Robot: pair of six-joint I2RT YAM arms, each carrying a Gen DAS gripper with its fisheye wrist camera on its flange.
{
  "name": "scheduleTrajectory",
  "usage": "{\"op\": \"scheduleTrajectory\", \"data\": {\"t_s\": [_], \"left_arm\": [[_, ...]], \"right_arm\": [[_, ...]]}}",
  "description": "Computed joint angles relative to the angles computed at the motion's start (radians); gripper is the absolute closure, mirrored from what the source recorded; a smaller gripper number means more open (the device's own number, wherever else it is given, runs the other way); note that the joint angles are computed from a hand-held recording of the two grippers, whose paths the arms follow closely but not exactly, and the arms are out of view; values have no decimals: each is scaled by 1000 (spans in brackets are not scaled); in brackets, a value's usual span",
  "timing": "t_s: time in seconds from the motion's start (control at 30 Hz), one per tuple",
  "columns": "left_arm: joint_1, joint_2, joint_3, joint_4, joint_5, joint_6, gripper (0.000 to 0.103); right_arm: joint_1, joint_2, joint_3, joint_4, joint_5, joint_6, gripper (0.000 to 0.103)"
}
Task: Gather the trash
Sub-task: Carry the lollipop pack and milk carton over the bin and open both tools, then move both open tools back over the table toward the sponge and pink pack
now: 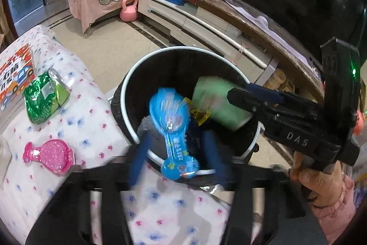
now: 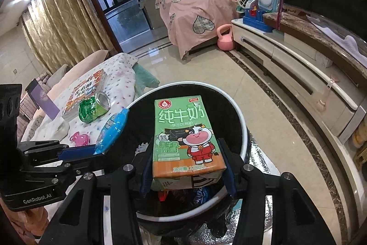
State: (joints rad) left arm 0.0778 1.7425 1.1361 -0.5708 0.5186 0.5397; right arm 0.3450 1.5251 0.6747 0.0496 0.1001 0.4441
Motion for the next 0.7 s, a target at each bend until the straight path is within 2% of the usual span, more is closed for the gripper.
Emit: {"op": "scheduleTrajectory", "data": {"t_s": [0.1, 0.3, 0.37, 0.4, 0.7], "left_arm": [[36, -17, -14, 1, 36, 3, 44], [137, -58, -73, 18, 76, 44, 44], [180, -57, -83, 9, 88, 65, 44], [206, -53, -86, -1, 98, 78, 44], [443, 16, -73, -84, 145, 204, 44]], "right_arm": [[19, -11, -9, 1, 28, -1, 42], [54, -83, -62, 21, 47, 37, 38], [80, -117, -87, 38, 54, 56, 20], [89, -125, -89, 46, 52, 58, 17], [295, -123, -91, 90, 129, 138, 12]]}}
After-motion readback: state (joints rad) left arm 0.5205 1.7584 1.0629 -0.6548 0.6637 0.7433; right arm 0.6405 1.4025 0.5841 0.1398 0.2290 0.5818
